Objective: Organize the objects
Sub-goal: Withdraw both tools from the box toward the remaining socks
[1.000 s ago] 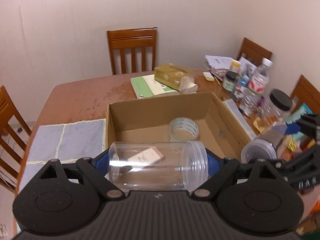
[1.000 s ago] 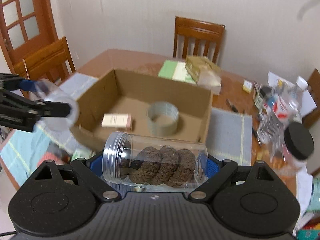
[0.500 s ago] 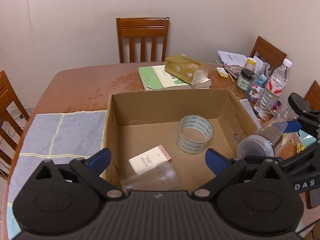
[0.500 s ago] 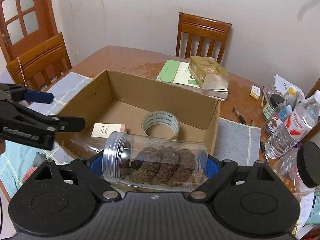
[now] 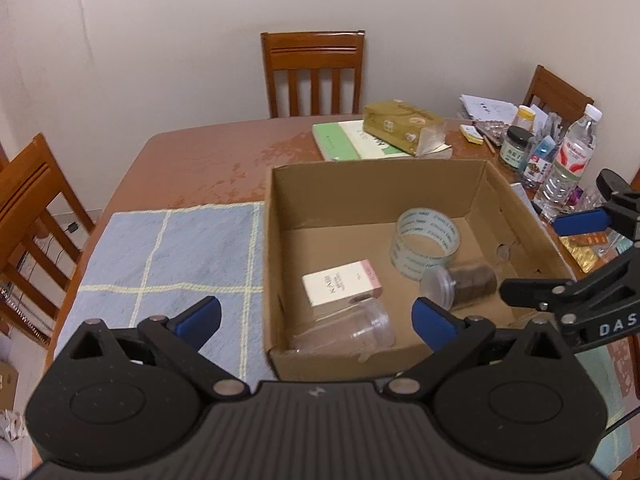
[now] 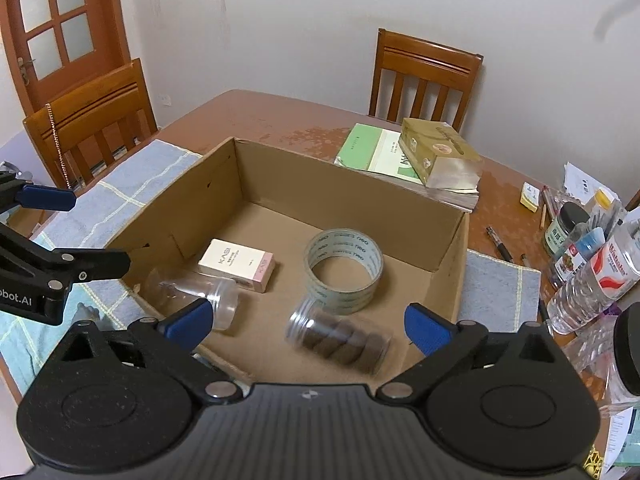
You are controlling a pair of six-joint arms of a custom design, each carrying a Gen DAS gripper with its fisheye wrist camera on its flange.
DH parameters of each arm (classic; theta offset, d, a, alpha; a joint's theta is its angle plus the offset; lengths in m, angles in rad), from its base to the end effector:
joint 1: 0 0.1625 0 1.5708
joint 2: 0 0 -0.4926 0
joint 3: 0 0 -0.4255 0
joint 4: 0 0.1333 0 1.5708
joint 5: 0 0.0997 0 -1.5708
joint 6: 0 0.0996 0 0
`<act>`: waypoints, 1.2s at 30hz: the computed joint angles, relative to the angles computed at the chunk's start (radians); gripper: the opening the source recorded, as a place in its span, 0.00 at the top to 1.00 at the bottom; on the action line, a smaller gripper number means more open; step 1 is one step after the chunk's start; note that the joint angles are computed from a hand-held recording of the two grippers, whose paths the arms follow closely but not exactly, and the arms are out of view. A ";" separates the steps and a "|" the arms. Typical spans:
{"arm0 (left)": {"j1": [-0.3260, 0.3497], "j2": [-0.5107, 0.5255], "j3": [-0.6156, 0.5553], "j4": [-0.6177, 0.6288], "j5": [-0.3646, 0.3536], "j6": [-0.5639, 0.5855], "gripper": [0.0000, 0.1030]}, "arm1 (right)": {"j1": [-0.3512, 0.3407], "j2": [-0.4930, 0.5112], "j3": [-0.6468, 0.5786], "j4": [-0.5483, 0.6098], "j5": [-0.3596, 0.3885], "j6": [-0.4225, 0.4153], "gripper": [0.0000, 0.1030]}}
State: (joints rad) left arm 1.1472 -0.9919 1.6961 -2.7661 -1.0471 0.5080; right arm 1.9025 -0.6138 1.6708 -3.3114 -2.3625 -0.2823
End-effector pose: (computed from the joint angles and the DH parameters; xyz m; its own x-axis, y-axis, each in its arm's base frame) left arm -0.1300 -0.7338 0.2703 -0.5981 0.5142 -0.6147 0.7479 0.6338 -0.1975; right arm 0.2978 -0.6730 0.0844 -0.7083 -0.0159 0.7058 -0.4683 0.7587 -0.4529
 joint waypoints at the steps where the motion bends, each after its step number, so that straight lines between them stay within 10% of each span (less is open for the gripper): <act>1: 0.000 -0.003 0.004 -0.004 0.009 -0.005 0.02 | 0.003 0.001 0.004 -0.007 0.000 -0.004 0.00; 22: 0.032 -0.051 0.160 -0.096 0.108 -0.044 0.01 | 0.053 0.032 0.142 -0.222 -0.043 -0.036 0.00; 36: 0.060 -0.141 0.266 -0.145 0.008 -0.039 0.01 | 0.043 0.034 0.250 -0.209 0.020 0.004 0.00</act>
